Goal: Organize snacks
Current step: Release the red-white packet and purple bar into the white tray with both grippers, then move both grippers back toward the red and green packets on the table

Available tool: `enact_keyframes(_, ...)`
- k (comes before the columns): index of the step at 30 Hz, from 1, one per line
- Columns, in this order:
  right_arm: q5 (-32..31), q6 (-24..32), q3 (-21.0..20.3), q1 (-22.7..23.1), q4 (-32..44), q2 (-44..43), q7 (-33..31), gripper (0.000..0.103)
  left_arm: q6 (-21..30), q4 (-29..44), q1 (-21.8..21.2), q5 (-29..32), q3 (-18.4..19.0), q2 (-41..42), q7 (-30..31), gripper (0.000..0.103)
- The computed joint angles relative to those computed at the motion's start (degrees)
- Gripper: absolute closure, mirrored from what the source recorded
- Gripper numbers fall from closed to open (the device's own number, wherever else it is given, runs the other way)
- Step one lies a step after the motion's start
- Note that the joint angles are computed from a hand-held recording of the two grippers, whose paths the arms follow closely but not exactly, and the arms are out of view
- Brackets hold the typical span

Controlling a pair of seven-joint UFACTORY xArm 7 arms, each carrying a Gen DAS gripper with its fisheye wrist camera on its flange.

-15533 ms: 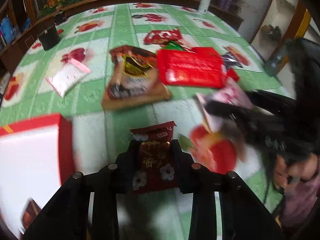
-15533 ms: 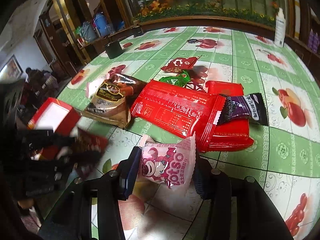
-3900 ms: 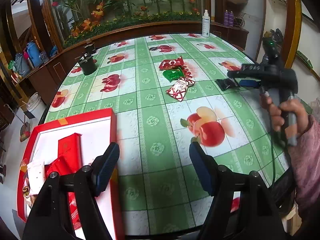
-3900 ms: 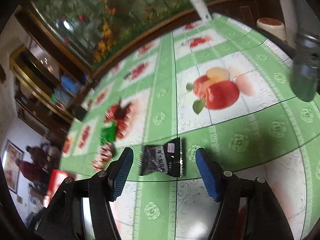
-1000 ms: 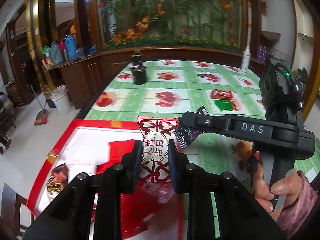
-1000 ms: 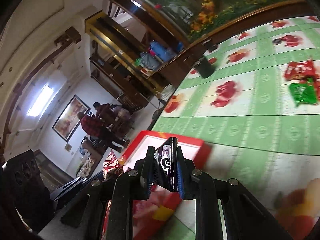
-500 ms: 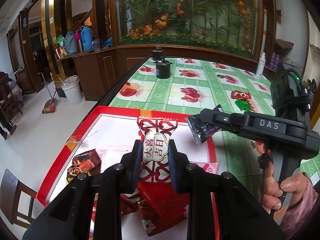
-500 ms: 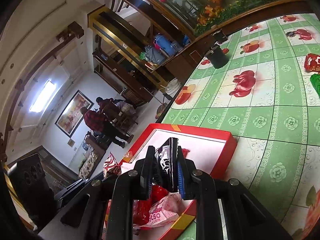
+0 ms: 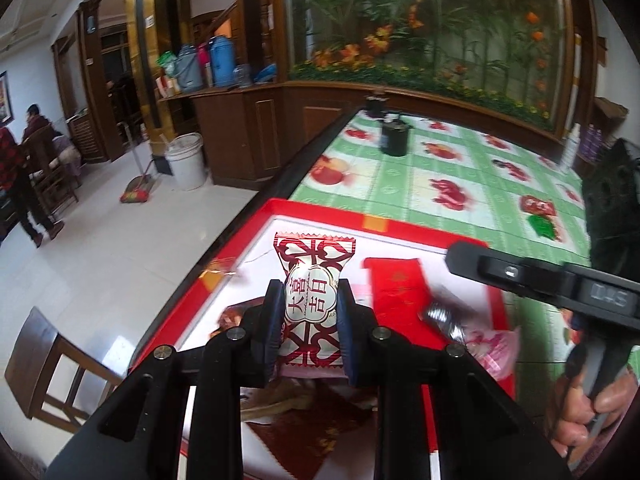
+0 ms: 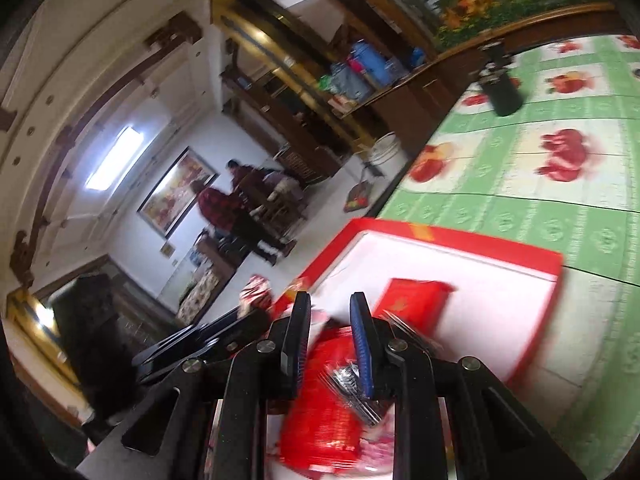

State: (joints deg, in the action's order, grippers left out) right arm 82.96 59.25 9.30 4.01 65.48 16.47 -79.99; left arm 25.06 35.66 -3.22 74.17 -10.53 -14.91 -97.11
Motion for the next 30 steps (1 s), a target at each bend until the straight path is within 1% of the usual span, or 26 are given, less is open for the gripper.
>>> enact_keyframes(1, -0.83, 0.82, 0.01, -0.04, 0.3, 0.15, 0.29, 0.069, 0.18, 0.11, -0.11, -1.22, 0.22, 0.35, 0.91, 0.078)
enact_keyframes(2, -0.95, 1.12, 0.04, -0.11, 0.26, 0.04, 0.31, 0.063, 0.08, 0.14, -0.1, -1.72, 0.32, 0.52, 1.22, 0.074)
enact_keyframes(3, -0.45, 0.71, 0.06, -0.13, -0.21, -0.44, -0.03, 0.058, -0.19, 0.29, -0.05, -1.96, 0.38, 0.82, 1.26, 0.066)
enact_keyframes(4, 0.38, -0.07, -0.13, -0.25, -0.4, -0.76, -0.43, 0.058, -0.12, 0.49, -0.1, -2.19, 0.26, 1.06, 1.33, 0.061)
enact_keyframes(5, 0.8, 0.02, -0.38, -0.54, -0.23, -0.72, -0.39, 0.058, 0.0, 0.87, -0.19, -2.26, 0.09, 1.37, 1.33, 0.052)
enact_keyframes(6, 1.33, 0.06, -0.63, -0.88, 0.15, -0.52, -0.13, 0.058, 0.21, 1.22, -0.35, -2.07, -0.12, 1.54, 1.33, 0.047)
enact_keyframes(8, 2.76, -1.86, -1.41, -1.62, 1.02, -0.48, 0.15, 0.058, 1.06, 2.04, -0.9, -1.96, -0.59, 1.95, 1.89, 0.045)
enact_keyframes(9, 3.26, -3.32, -1.77, -1.91, 1.65, -0.31, 0.14, 0.055, 1.23, 2.18, -1.2, -2.09, -0.58, 1.92, 2.29, 0.044)
enact_keyframes(10, 4.04, -5.52, -2.12, -2.32, 2.48, -0.01, 0.07, 0.051, 1.54, 2.69, -1.54, -2.18, -0.73, 2.25, 2.76, 0.043)
enact_keyframes(11, 4.98, -10.13, -0.08, -5.01, 3.8, 0.63, -0.2, 0.049, 1.93, 3.16, -1.84, -2.3, -0.82, 2.6, 3.11, 0.041)
enact_keyframes(12, 5.51, -13.02, 0.42, -5.75, 4.77, 1.1, -0.6, 0.046, 2.7, 3.92, -2.3, -2.7, -1.05, 3.23, 3.66, 0.04)
enact_keyframes(13, 6.93, -17.9, -1.3, -4.09, 6.37, 1.69, -1.63, 0.042, 3.04, 4.44, -2.72, -2.98, -1.06, 3.75, 4.08, 0.039)
enact_keyframes(14, 7.83, -23.9, -5.43, -0.39, 9.4, 3.25, -3.21, 0.04, 3.2, 5.0, -3.11, -3.28, -0.96, 4.32, 4.6, 0.039)
enact_keyframes(15, 6.33, -29.89, -7.15, 1.83, 12.45, 5.2, -2.83, 0.037, 3.57, 5.83, -3.72, -3.92, -1.04, 5.15, 5.64, 0.039)
enact_keyframes(16, 2.53, -34.18, -6.48, 1.66, 14.77, 6.9, -0.05, 0.037, 3.88, 6.28, -4.22, -4.26, -0.99, 5.59, 6.29, 0.039)
enact_keyframes(17, -3.04, -37.65, -8.2, 3.26, 18.27, 9.7, 5.13, 0.037, 4.25, 6.88, -4.77, -4.65, -1.0, 6.15, 7.0, 0.039)
enact_keyframes(18, -8.17, -38.73, -12.32, 6.18, 22.33, 13.22, 11.12, 0.037, 4.61, 7.48, -5.48, -5.35, -1.08, 6.67, 8.05, 0.039)
enact_keyframes(19, -12.16, -38.12, -18.32, 10.22, 26.27, 16.9, 17.12, 0.038, 4.78, 7.92, -6.04, -5.78, -1.03, 7.03, 8.79, 0.039)
enact_keyframes(20, -16.59, -37.71, -21.92, 12.3, 29.14, 19.66, 23.12, 0.038, 5.02, 8.36, -6.62, -6.2, -1.05, 7.32, 9.61, 0.039)
enact_keyframes(21, -22.11, -37.8, -23.13, 12.51, 32.11, 22.41, 29.11, 0.041, 5.25, 8.59, -7.06, -6.41, -1.0, 7.4, 10.03, 0.039)
enact_keyframes(23, -33.63, -38.48, -21.6, 10.82, 35.34, 25.69, 38.63, 0.046, 5.9, 9.1, -7.92, -6.73, -1.08, 7.46, 11.04, 0.039)
enact_keyframes(24, -38.28, -38.11, -21.12, 10.57, 35.93, 26.45, 42.0, 0.056, 6.36, 9.39, -8.32, -6.95, -1.16, 7.44, 11.57, 0.039)
enact_keyframes(25, -41.07, -36.64, -22.07, 11.08, 36.89, 27.67, 43.57, 0.061, 6.52, 9.52, -8.57, -7.02, -1.14, 7.41, 11.82, 0.039)
enact_keyframes(26, -42.92, -37.19, -21.64, 11.11, 36.1, 27.84, 43.58, 0.061, 6.65, 9.65, -8.79, -7.12, -1.13, 7.4, 11.95, 0.039)
enact_keyframes(28, -41.47, -42.37, -17.46, 9.27, 30.31, 24.7, 38.23, 0.061, 6.65, 9.76, -9.1, -7.26, -1.11, 7.29, 12.02, 0.039)
enact_keyframes(30, -39.92, -40.95, -12.27, 5.01, 25.7, 21.13, 34.54, 0.061, 6.57, 9.84, -9.42, -7.4, -1.23, 7.23, 11.98, 0.039)
